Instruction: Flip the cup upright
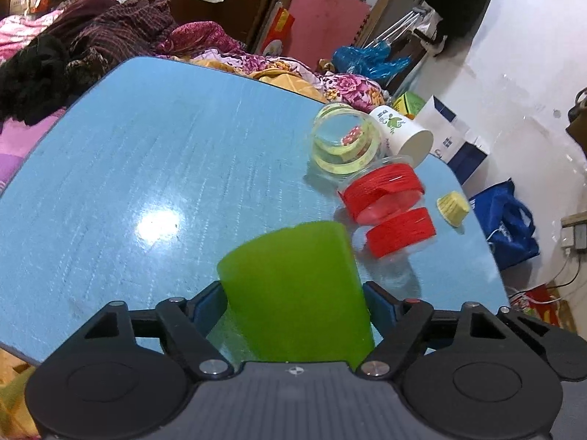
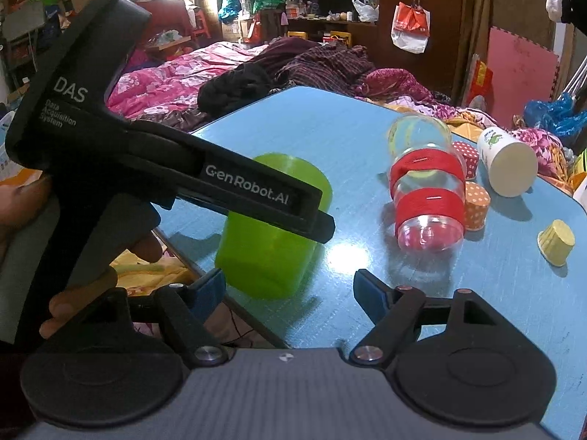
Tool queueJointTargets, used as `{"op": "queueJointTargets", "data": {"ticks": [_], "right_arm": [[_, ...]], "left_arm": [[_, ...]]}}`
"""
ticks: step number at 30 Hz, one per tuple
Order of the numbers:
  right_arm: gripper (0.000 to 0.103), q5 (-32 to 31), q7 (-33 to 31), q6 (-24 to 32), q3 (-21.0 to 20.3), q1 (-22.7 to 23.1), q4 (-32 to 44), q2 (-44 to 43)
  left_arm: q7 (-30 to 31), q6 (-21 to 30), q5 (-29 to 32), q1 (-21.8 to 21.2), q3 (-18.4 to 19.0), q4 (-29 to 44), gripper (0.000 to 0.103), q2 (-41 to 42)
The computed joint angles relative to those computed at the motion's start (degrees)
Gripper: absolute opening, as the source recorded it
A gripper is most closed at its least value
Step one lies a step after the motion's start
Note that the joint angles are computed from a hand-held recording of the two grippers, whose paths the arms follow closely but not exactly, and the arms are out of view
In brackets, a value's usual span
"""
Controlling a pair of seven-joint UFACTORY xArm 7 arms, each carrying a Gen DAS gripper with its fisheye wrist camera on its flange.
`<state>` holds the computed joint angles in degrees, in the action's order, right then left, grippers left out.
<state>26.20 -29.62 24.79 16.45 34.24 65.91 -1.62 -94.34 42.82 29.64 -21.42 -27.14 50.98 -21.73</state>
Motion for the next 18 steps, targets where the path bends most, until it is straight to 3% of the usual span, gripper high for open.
{"op": "queueJointTargets", "data": {"ticks": [4, 8, 10, 15, 18], "right_arm": [[0.076, 1.5, -1.5, 0.4, -0.1, 0.1, -0.2, -0.3], [0.076, 3.5, -3.1, 0.4, -0.4, 0.1, -0.5, -0.7], [0.076, 6.1, -5.0, 0.2, -0.7, 0.1, -1.1, -1.1], [0.076, 22.9, -16.8, 0.1, -3.1, 0.5, -4.0, -3.5], [0.076, 32.3, -23.5, -0.6, -4.4, 0.4, -6.3, -5.2]], "left_arm": [[0.4, 3.1, 1.7, 0.2, -0.9, 1.6, 0.081, 1.0], [-0.1, -1.4, 6.0, 0.6, -0.6, 0.0, 0.080, 0.4], [-2.1, -1.0, 10.3, 2.2, -2.6, 0.2, 0.080, 0.2], [-9.1, 12.3, 26.8, 5.0, -10.9, 4.4, 0.078, 4.2], [-11.0, 14.1, 32.7, 3.8, -11.5, 4.5, 0.077, 6.2]]}}
